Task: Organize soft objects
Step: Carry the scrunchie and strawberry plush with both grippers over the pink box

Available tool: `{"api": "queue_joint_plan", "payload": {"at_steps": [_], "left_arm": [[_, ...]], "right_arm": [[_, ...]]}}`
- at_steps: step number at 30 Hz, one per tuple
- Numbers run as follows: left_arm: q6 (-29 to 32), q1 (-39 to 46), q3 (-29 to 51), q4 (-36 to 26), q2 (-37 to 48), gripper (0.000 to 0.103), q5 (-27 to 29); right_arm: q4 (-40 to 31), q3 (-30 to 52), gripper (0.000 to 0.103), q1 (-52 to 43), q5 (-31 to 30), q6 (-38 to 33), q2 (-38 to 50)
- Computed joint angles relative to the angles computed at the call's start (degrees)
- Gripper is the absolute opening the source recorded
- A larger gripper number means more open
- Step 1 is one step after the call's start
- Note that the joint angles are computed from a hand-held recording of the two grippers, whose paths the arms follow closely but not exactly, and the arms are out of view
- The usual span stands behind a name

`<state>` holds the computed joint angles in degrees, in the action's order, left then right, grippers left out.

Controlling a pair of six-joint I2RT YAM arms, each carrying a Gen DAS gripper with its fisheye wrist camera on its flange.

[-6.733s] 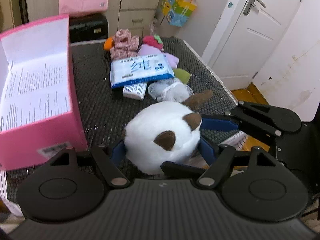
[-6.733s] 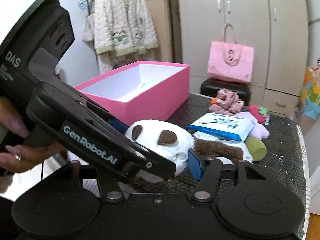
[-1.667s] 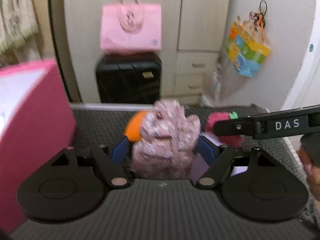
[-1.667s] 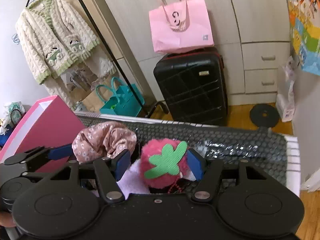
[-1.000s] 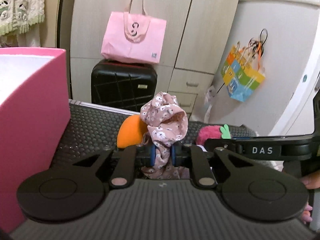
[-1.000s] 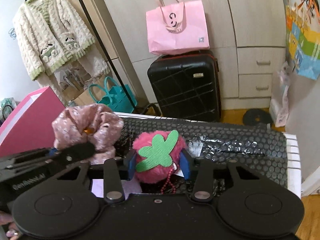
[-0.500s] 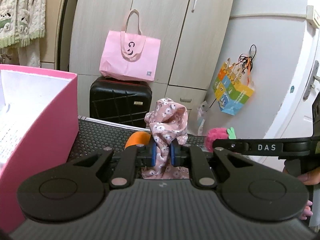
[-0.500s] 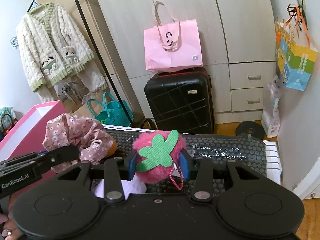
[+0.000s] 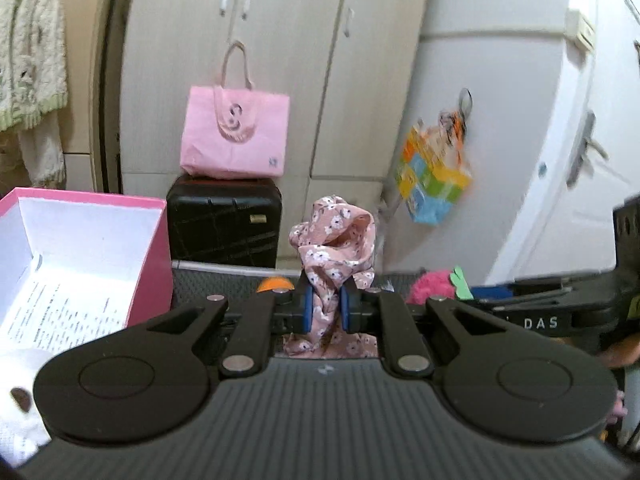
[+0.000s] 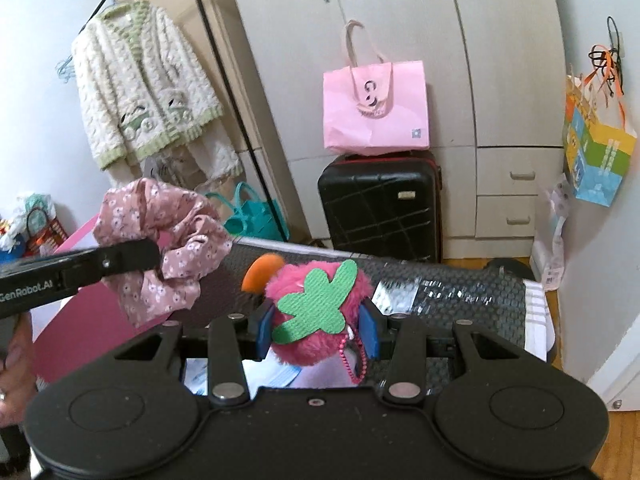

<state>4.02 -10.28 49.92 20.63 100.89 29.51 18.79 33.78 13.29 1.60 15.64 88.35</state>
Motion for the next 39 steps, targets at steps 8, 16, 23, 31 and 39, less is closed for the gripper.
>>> {"api": "queue_joint_plan", "payload": {"at_steps": [8, 16, 23, 31, 39], "left_arm": [[9.9, 3.1, -3.8, -8.3, -7.3, 0.012, 5.8], [22.1, 9.4, -6.0, -20.6, -13.6, 0.012, 11.0], [31.4, 17.9, -4.5, -33.9, -15.3, 0.012, 17.6], [44.0, 29.2, -1.0, -48.6, -15.3, 0.012, 22.2], [57.0, 37.3, 3.9, -63.0, -12.2, 0.012, 21.9]], "right_arm": [[-9.2, -1.1, 0.048, 7.8, 4.0, 1.8, -7.0], [-16.5, -2.6, 0.048, 16.0, 6.7, 4.9, -12.3], [-19.7, -3.1, 0.048, 24.4, 11.8, 11.2, -13.9], [-27.3, 4.1, 0.048, 30.8, 11.7, 13.1, -10.2], [-33.7, 12.2, 0.048, 35.8, 9.5, 12.4, -5.7]]}}
